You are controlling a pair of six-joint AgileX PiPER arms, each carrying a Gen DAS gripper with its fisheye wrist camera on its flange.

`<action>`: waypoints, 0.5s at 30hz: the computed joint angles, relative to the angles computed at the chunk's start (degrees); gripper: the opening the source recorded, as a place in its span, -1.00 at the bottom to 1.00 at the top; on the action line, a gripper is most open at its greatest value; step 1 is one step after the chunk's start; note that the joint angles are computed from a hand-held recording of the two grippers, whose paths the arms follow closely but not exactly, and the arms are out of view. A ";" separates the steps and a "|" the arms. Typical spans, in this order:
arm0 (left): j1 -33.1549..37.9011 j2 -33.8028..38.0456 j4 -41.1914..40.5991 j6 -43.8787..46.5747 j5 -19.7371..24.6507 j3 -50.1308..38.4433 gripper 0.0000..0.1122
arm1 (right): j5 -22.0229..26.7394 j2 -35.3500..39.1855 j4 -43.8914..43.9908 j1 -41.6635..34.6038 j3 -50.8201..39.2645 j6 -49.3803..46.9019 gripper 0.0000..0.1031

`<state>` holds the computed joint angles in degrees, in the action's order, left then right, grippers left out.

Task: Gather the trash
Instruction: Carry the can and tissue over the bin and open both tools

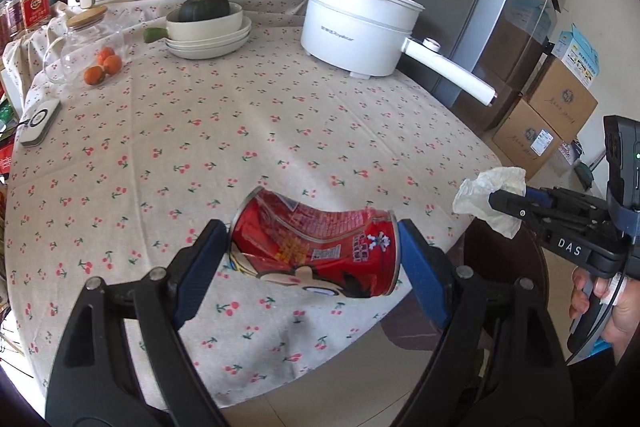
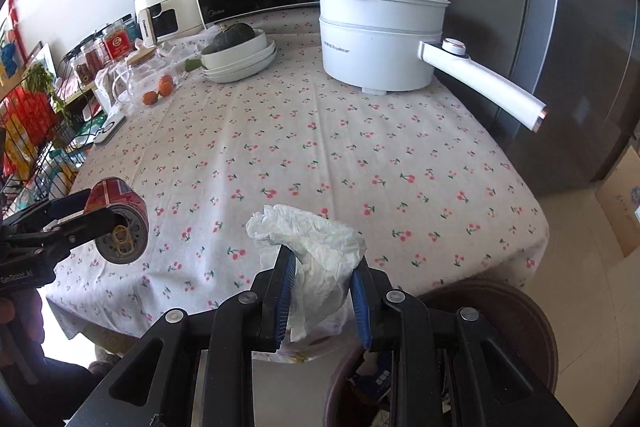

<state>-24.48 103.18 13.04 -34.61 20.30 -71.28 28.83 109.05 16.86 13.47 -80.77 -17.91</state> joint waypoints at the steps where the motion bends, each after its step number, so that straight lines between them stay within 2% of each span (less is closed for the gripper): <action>1: -0.75 0.65 -2.08 1.71 -0.15 -0.77 0.52 | -0.42 -0.92 0.95 -1.17 1.69 -1.11 -0.47; 3: -2.30 2.01 -5.08 4.22 -0.12 -2.50 0.52 | -1.04 -2.49 2.01 -3.44 4.55 -2.72 -0.47; 15: -10.85 11.12 -10.52 11.05 2.39 -14.14 0.52 | -3.13 -9.00 8.11 -14.29 15.72 -12.28 -0.47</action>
<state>-35.34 114.30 2.52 -23.56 22.69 -85.42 25.70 100.05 24.97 -0.82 -65.05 -30.18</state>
